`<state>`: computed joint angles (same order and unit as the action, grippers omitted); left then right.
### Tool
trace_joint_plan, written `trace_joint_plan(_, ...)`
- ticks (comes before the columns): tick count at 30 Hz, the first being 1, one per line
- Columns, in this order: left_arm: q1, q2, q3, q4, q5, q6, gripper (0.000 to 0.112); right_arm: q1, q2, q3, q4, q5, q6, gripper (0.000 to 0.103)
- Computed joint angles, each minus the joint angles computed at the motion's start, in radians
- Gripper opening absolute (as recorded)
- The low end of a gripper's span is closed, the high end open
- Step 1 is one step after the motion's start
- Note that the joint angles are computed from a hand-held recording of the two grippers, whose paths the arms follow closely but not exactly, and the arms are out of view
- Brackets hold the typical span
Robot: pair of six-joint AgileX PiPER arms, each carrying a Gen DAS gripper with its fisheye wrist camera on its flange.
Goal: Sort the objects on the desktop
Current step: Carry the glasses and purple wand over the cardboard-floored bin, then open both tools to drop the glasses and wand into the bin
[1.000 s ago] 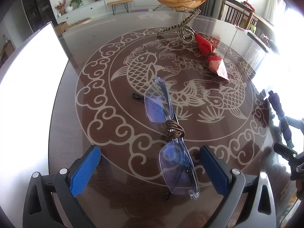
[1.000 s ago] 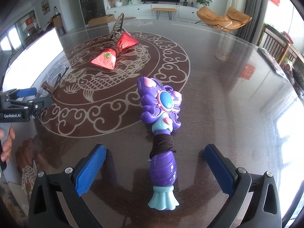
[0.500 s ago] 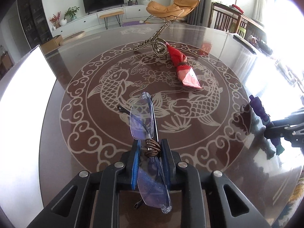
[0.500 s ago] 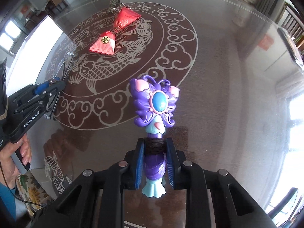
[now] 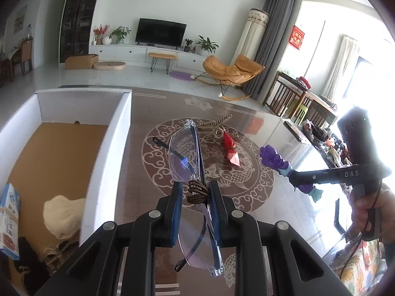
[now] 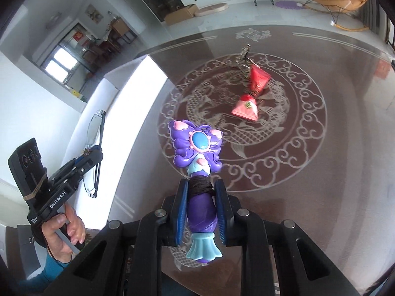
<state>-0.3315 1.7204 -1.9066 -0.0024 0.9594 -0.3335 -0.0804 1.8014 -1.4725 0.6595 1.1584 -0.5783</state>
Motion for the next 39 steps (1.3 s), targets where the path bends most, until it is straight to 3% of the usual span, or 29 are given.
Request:
trace_joint_plan(5,0.171,-0.143,0.070,-0.009,0.070,0.067,0.021,0.213,0.013,-0.102,0.147,-0.015,0.089,0.022)
trace_joint_plan(10,0.388,-0.185,0.152,-0.031,0.139,0.129,0.021,0.476,0.120,-0.251,0.219,-0.117,0.168,0.022)
trace_joint_plan(16,0.533,-0.174,0.282,-0.071,0.165,0.178,0.022,0.737,0.305,-0.396,0.089,-0.239,0.304,0.022)
trace_joint_plan(17,0.535,-0.168,0.292,-0.049,0.172,0.156,0.026,0.770,0.329,-0.412,0.047,-0.246,0.338,0.023)
trace_joint_plan(19,0.532,-0.170,0.325,-0.006,0.162,0.108,0.052,0.829,0.363,-0.446,-0.079,-0.239,0.440,0.029)
trace_joint_plan(20,0.529,-0.183,0.353,0.015,0.143,0.080,0.079,0.844,0.363,-0.438,-0.103,-0.239,0.458,0.038)
trace_joint_plan(21,0.519,-0.205,0.385,0.045,0.116,0.043,0.095,0.848,0.351,-0.409,-0.094,-0.258,0.437,0.050)
trace_joint_plan(24,0.516,-0.265,0.467,0.075,0.038,0.004,0.096,0.846,0.248,-0.260,-0.106,-0.366,0.374,0.078)
trace_joint_plan(28,0.489,-0.297,0.500,0.138,0.001,-0.092,0.096,0.772,0.089,-0.047,-0.044,-0.502,0.259,0.081)
trace_joint_plan(31,0.460,-0.325,0.511,0.150,-0.019,-0.154,0.096,0.681,-0.013,0.117,0.010,-0.636,0.168,0.092)
trace_joint_plan(35,0.361,-0.348,0.478,0.204,-0.024,-0.227,0.096,0.565,-0.100,0.299,-0.162,-0.810,0.252,0.096)
trace_joint_plan(39,0.194,-0.329,0.396,0.274,-0.005,-0.294,0.096,0.358,-0.082,0.404,-0.348,-0.853,0.332,0.096)
